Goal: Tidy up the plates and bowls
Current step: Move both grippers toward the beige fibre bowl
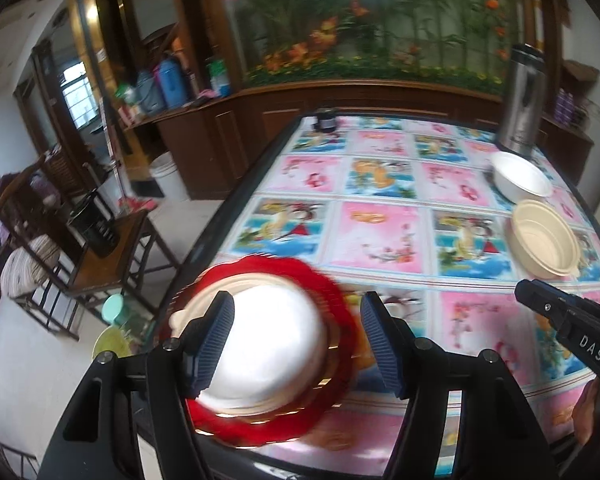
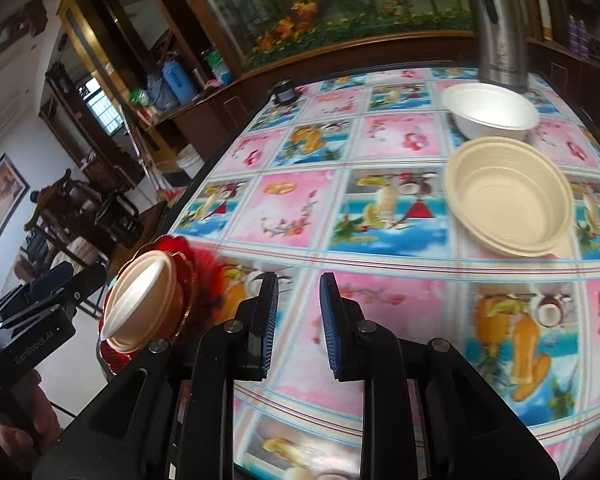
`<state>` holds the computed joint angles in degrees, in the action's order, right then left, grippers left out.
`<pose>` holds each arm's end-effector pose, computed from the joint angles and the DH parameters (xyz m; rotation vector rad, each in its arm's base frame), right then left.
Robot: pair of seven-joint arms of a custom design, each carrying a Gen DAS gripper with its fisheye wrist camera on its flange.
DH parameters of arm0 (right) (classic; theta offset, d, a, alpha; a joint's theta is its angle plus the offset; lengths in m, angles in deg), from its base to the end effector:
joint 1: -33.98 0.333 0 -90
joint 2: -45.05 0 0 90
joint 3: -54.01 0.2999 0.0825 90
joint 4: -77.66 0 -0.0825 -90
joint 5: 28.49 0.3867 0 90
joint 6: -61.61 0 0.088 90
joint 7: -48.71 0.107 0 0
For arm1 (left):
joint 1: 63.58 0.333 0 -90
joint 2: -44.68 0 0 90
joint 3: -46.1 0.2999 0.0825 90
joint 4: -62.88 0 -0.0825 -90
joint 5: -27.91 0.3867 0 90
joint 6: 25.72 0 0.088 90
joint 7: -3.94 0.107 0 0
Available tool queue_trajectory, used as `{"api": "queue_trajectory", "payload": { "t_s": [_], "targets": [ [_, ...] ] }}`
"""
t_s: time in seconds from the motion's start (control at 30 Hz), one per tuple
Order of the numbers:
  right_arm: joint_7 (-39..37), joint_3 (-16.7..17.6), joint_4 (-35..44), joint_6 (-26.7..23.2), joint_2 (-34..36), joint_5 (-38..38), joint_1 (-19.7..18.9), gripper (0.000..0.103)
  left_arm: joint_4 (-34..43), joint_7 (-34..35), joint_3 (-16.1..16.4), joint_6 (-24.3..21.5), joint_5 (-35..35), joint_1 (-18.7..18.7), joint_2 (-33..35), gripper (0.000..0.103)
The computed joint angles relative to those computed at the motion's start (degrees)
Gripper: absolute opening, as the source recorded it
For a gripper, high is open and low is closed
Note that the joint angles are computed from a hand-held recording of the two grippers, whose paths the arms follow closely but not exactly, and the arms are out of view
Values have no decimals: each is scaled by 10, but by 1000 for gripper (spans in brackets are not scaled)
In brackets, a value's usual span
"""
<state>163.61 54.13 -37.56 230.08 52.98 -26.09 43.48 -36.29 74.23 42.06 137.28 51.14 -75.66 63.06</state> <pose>0.6215 0.1025 0.4635 -1.4168 1.9301 -0.4379 0.6584 -0.2063 0.4707 -1.4957 1.9529 -0.7622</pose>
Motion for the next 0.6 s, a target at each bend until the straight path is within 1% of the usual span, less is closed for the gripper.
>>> {"api": "queue_trajectory", "payload": {
  "t_s": [0.23,0.33,0.47,0.6],
  "targets": [
    [24,-21,-76,34,-60,-3,-27,21,32,12,-14,-15,13,-32,19,66],
    [35,-28,-101,44,-82,-9,-44,21,50,12,-14,-24,18,-47,30,66],
    [41,-34,-125,53,-103,-10,-66,21,84,25,-19,-43,17,-63,51,66],
    [44,-40,-131,54,-110,-8,-85,21,125,42,-25,-65,9,-76,78,66]
  ]
}}
